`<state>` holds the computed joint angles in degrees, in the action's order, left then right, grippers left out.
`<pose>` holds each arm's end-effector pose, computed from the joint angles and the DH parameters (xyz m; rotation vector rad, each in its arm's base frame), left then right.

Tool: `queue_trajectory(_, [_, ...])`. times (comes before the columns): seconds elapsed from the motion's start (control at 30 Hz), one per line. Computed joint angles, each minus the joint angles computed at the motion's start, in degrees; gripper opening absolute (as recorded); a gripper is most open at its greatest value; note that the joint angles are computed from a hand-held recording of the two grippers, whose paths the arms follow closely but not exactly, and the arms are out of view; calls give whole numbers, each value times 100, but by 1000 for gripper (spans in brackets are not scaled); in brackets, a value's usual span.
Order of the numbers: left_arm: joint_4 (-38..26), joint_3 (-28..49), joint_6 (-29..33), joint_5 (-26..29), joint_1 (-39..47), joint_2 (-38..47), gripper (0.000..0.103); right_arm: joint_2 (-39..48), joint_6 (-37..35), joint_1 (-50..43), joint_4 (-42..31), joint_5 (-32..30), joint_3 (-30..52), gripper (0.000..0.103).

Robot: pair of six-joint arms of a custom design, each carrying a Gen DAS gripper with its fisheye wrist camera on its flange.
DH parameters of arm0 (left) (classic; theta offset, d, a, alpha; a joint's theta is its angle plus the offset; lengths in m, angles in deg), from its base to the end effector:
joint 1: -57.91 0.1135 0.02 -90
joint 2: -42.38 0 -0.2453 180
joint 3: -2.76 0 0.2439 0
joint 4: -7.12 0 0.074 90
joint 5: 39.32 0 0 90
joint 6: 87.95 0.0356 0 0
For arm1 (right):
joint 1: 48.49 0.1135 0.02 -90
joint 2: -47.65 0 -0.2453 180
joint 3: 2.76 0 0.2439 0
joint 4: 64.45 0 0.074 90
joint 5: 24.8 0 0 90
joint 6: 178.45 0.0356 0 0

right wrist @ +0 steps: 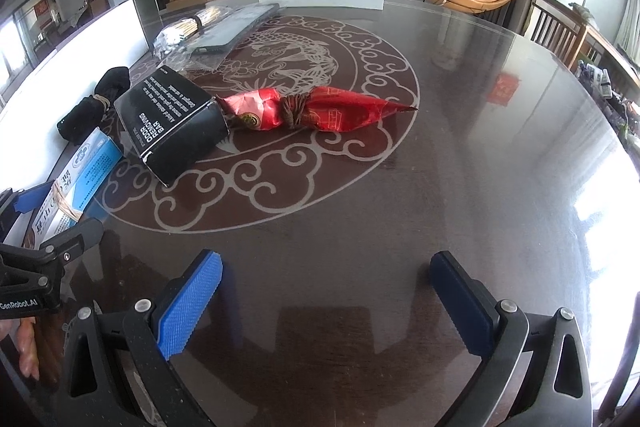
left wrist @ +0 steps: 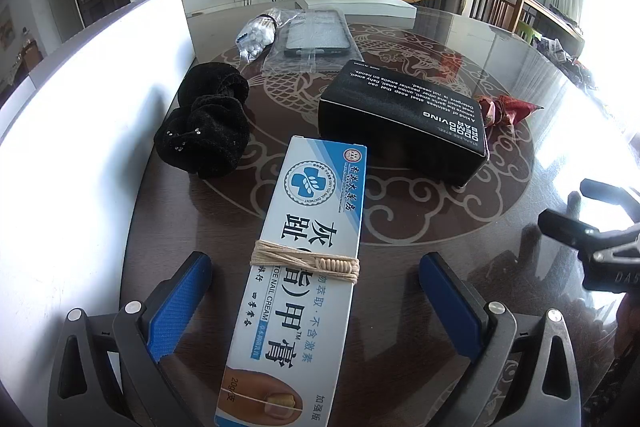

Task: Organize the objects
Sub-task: 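Grasp the red snack packet with the right gripper and lift it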

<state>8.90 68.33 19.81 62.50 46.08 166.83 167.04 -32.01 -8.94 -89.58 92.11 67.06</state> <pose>0.3351 -0.0776 0.0156 0.7264 2.4452 -0.2246 0.2620 0.1954 0.0396 0.4669 2.5729 -0.1576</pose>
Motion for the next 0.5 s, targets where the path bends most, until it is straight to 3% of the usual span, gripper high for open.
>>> queue_trajectory(0.1, [5,-3,-2,0,-1,1,103,-584,-159,-207,-216,358,-212,103])
queue_trajectory(0.17, [5,-3,-2,0,-1,1,103,-841,-1039,-465,-382,348,-46,103])
queue_trajectory(0.27, [9,-6,-2,-1,-1,2,103,-309,-3271,-847,-896,-205,993,103])
queue_trajectory(0.33, [14,-11,-2,10,3,3,103,190,-4211,-971,-1143,-352,1620,103])
queue_trajectory(0.43, [18,-14,14,19,9,1,103,802,-4822,-1158,-1240,-631,2325,101])
queue_trajectory(0.5, [5,-16,24,26,20,-12,103,1118,-4994,-1261,-1236,-876,2681,91])
